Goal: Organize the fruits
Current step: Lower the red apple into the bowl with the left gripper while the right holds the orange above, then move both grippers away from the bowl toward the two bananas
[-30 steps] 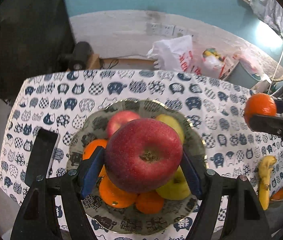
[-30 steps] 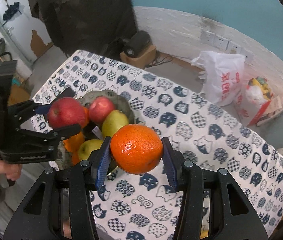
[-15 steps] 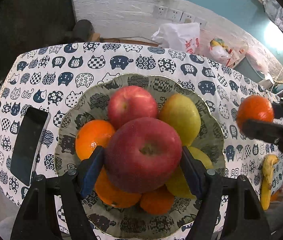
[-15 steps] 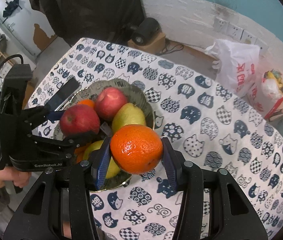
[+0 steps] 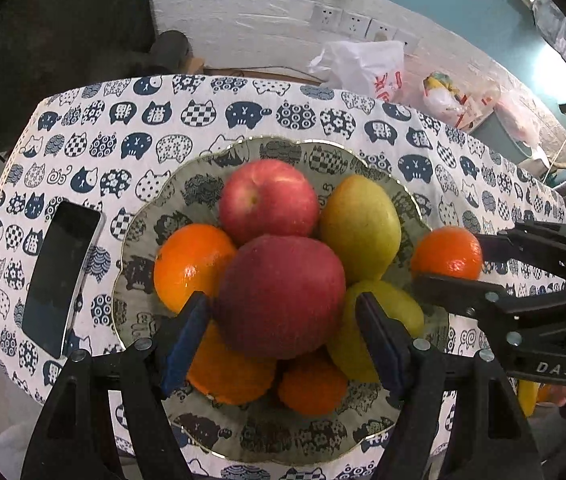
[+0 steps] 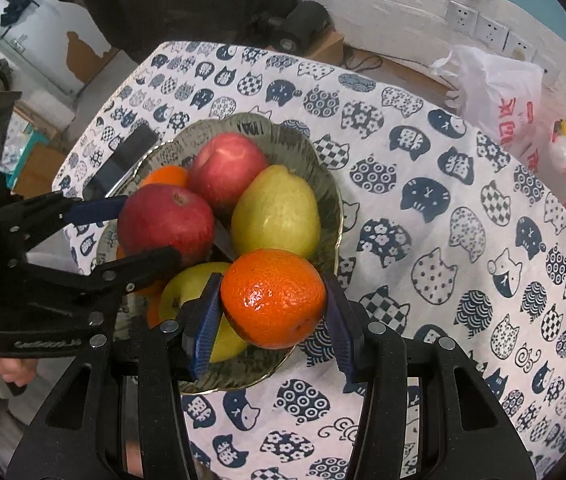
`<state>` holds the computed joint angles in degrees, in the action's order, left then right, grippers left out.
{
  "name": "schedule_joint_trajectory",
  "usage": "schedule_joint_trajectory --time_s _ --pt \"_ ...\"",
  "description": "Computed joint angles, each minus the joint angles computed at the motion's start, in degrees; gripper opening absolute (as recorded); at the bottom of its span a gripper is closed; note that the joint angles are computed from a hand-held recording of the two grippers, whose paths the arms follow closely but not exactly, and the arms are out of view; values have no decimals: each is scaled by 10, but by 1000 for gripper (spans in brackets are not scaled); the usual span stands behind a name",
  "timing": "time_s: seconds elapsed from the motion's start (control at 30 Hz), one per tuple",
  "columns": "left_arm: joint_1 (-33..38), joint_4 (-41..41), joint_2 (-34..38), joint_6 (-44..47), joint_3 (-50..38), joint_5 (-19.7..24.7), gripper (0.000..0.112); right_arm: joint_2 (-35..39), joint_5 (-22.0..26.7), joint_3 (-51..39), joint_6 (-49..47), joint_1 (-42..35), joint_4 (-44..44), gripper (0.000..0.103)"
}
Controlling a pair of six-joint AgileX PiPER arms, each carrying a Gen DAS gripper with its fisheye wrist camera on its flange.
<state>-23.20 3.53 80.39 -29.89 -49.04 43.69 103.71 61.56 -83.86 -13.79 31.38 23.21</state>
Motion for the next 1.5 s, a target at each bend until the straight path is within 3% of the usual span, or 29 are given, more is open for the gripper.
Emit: schedule_joint_trajectory --time_s 0.17,0.37,0.73,0.87,1.17,1.5 --pt "-15 12 -11 -22 4 14 76 2 -5 2 14 0 -1 54" --pt "-36 35 -30 -49 6 26 76 -6 -1 1 10 -13 21 67" --pt "-101 57 -47 -102 -25 50 77 -71 1 14 29 -24 -11 67" --pt "-136 76 -46 -128 -46 66 81 -101 4 24 35 -35 -40 69" --pt "-220 90 -15 -168 -108 101 82 -168 32 53 32 -81 -99 78" --pt "-316 62 77 -159 -209 112 82 -256 71 121 -24 -210 -117 79"
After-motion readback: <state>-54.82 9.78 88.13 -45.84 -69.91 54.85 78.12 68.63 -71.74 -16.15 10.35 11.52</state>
